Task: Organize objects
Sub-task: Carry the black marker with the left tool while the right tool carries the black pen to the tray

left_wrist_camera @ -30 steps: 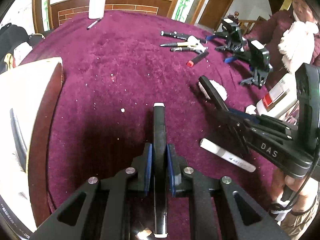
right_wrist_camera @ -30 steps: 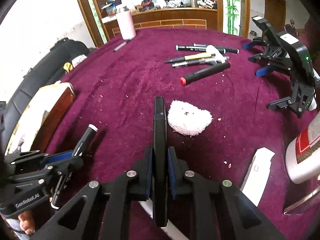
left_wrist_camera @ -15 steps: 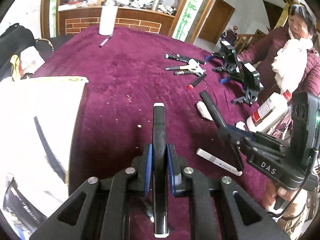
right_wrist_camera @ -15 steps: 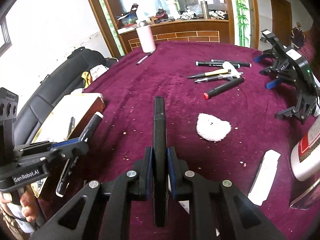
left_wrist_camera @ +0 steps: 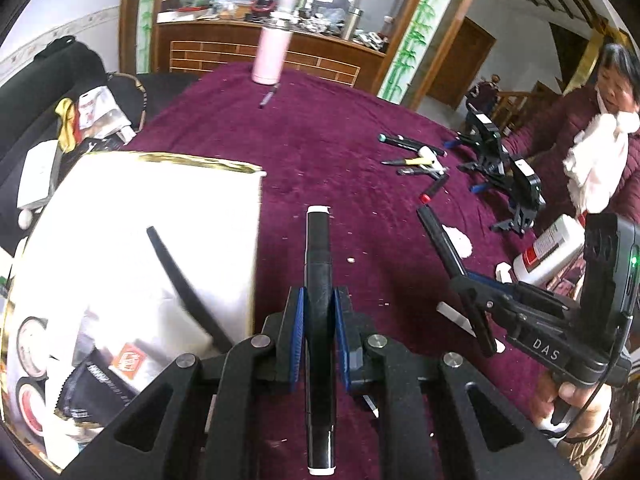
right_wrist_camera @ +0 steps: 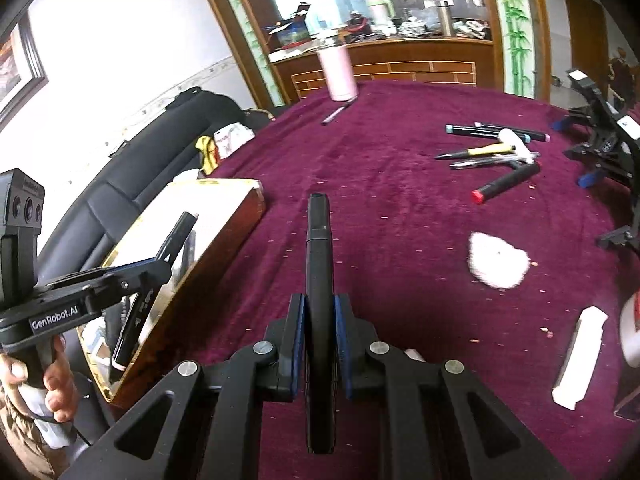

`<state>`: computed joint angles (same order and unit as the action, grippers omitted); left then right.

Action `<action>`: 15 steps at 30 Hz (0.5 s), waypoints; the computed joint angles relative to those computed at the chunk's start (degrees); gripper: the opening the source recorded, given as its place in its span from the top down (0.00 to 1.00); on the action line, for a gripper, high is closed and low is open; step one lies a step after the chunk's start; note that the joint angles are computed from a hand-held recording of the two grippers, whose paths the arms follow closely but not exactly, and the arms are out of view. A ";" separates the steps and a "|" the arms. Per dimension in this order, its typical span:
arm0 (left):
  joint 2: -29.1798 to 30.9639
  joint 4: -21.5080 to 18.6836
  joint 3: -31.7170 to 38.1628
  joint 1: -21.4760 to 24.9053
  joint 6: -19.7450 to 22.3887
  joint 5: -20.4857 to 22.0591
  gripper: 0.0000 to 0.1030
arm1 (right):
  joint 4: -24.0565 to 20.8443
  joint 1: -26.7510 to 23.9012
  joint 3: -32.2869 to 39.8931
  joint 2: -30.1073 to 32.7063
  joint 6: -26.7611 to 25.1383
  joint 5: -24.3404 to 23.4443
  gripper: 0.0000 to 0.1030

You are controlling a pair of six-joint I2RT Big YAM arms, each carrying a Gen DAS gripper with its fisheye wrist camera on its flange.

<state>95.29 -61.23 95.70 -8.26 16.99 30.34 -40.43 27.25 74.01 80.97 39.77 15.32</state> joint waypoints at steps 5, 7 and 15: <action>1.12 -1.25 2.31 2.82 -0.13 0.45 0.86 | 1.25 0.85 2.78 2.75 -0.64 -2.10 0.85; 1.83 -1.77 3.67 3.92 -0.42 0.29 0.86 | 1.55 1.22 3.97 3.90 -0.76 -2.83 0.85; 6.45 -4.45 10.38 8.04 -2.68 -0.60 0.86 | 1.46 2.37 9.58 8.90 -2.38 -5.94 0.85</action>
